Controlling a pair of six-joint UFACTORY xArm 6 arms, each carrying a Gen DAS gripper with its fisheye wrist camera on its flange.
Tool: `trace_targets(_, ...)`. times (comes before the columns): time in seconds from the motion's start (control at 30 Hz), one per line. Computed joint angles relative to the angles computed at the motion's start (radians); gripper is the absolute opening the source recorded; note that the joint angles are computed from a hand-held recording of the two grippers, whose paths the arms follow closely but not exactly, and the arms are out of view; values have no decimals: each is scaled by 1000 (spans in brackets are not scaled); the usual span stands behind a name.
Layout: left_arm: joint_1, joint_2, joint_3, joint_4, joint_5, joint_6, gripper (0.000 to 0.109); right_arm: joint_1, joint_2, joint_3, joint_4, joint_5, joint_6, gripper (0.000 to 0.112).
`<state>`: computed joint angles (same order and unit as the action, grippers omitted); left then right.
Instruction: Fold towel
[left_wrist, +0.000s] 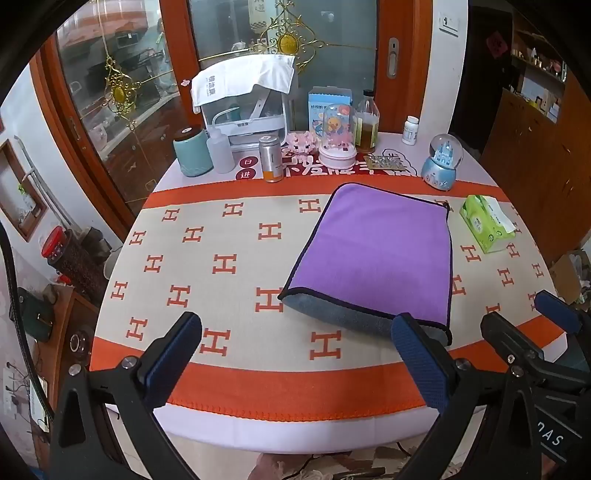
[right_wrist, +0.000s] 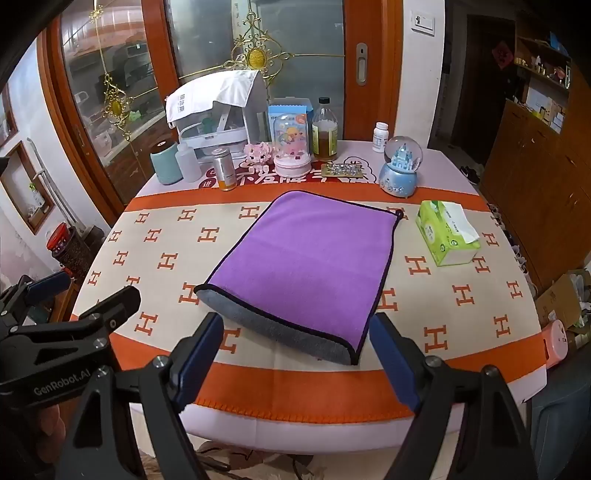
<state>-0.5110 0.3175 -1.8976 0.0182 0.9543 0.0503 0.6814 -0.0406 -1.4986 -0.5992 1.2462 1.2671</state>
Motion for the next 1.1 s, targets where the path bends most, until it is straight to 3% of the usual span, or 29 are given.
trace_targets(1.1, 5, -16, 25, 2, 4, 7, 102, -8, -8, 22, 15, -23, 6, 82)
